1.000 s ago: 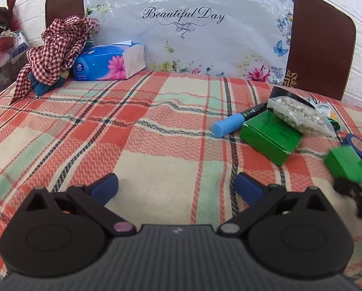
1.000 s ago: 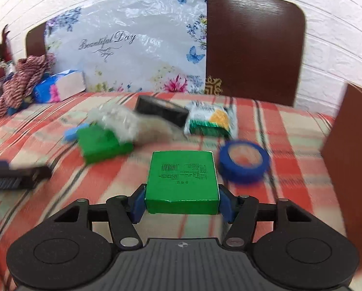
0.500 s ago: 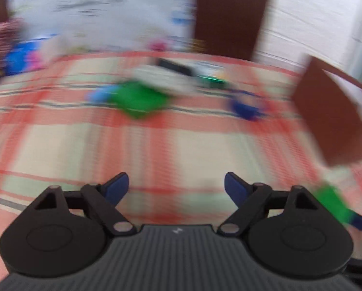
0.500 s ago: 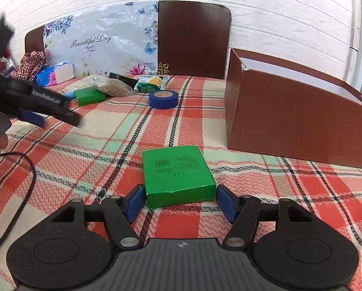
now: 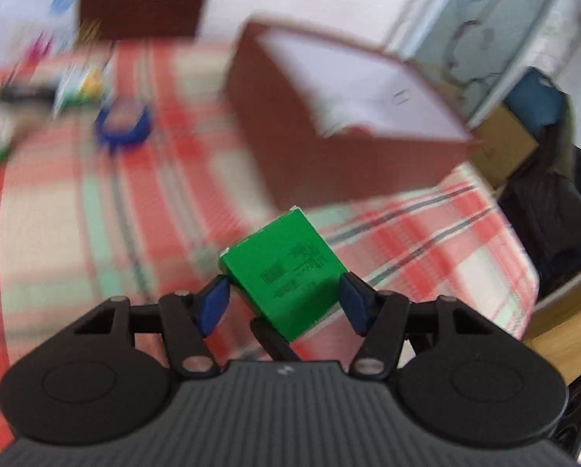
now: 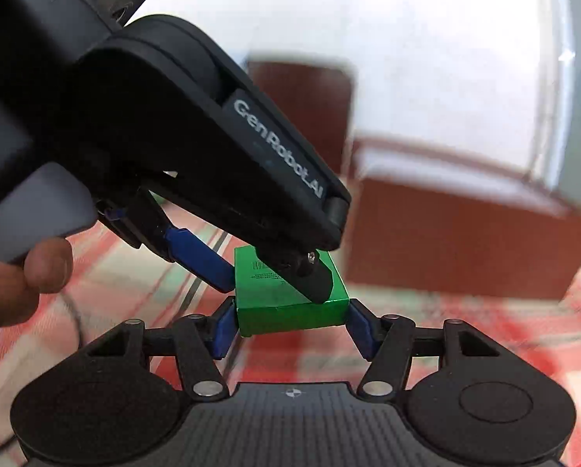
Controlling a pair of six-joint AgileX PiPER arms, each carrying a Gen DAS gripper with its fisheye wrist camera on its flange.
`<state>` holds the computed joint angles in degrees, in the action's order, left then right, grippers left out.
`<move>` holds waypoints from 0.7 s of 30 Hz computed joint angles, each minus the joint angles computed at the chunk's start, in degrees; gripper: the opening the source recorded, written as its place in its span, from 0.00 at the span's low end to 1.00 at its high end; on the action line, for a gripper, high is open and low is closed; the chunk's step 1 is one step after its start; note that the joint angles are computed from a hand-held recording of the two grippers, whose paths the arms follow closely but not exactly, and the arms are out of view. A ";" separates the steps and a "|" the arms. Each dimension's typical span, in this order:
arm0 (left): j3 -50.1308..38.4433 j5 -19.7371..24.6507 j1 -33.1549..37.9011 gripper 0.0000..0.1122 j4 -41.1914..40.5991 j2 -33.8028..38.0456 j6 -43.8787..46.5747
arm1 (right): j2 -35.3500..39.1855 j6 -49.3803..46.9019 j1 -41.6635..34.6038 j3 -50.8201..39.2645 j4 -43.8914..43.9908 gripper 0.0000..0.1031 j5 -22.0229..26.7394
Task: Organize objects
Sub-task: 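Carry the plain green box into the brown box and release it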
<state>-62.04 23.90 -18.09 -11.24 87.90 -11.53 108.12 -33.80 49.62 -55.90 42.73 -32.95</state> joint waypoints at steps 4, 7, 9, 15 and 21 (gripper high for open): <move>-10.87 0.87 -5.22 0.55 5.04 3.25 -0.36 | -1.28 2.93 -1.60 2.54 -1.31 0.57 -13.67; -23.63 3.63 -8.92 0.55 11.68 11.02 -2.95 | -0.82 4.59 -6.96 0.16 -3.44 0.57 -15.06; -33.63 6.96 -10.41 0.58 14.46 17.71 -4.36 | 0.24 5.57 -11.26 -3.36 -4.34 0.57 -12.66; -63.16 22.74 -13.83 0.80 34.04 37.38 -18.81 | 11.71 -5.66 -22.07 -23.26 4.96 0.68 -0.74; -64.47 24.81 -13.86 0.85 35.55 38.10 -21.03 | 12.67 -1.93 -22.48 -21.70 1.07 0.75 -3.59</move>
<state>-126.51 48.71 -31.95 24.31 126.00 -32.57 120.79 -35.74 27.14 -77.60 43.80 -36.54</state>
